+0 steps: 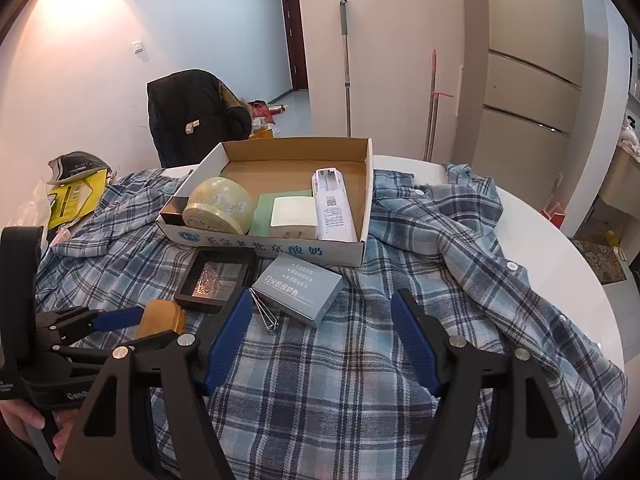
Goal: Organize rigid objects
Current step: 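Close the left gripper on the orange translucent soap box and lift it, then grasp the grey printed card box with the right gripper while the left gripper holds the soap box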
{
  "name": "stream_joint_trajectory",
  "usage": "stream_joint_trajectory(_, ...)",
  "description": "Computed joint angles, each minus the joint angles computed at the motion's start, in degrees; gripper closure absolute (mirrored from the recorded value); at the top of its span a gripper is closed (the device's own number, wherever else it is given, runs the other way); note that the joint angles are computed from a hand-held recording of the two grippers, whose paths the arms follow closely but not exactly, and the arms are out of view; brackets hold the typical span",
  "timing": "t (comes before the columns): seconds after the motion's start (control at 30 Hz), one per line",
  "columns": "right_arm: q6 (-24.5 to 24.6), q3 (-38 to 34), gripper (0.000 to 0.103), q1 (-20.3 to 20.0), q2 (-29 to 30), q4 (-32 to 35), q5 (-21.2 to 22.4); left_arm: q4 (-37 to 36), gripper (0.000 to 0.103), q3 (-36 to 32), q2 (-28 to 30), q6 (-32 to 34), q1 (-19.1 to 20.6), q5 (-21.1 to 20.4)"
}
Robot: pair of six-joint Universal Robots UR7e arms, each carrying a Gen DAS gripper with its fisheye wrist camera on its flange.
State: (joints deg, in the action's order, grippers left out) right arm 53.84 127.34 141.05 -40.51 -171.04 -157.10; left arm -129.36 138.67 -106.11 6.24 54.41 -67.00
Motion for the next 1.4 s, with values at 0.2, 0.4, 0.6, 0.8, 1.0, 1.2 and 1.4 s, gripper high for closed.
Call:
stream_joint_trajectory(0.2,0.4,-0.1,0.032,-0.1,-0.2,1.4,0.2,-0.2,0.054,1.0,0.3,-0.7,-1.5,2.9)
stream_joint_trajectory(0.4,1.7,-0.2,0.032,-0.5,-0.4,3.4,0.1,-1.2,0.056,3.0,0.0,-0.4,-4.0,6.6)
stream_joint_trajectory(0.6,2.8,-0.3,0.032,-0.9,-0.2,5.5,0.0,-2.1,0.056,3.9,0.1,-0.3,-4.8,8.0)
stream_joint_trajectory(0.8,2.9,-0.4,0.032,-1.0,-0.2,6.2,0.1,-4.1,0.057,2.9,-1.4,1.5,-2.3,2.3)
stream_joint_trajectory(1.0,1.3,-0.3,0.032,0.2,-1.0,5.0,-1.2,-10.6,0.057,4.9,-6.7,4.4,-3.4,-0.5)
stream_joint_trajectory(1.2,-4.8,1.4,0.032,-2.8,-3.7,-4.1,5.3,-14.2,0.057,5.2,-8.2,4.1,-3.3,-0.5)
stream_joint_trajectory(1.4,-12.1,-1.9,0.032,-5.4,-2.2,0.2,4.5,-15.6,0.057,5.2,-8.5,2.8,-2.1,-0.4)
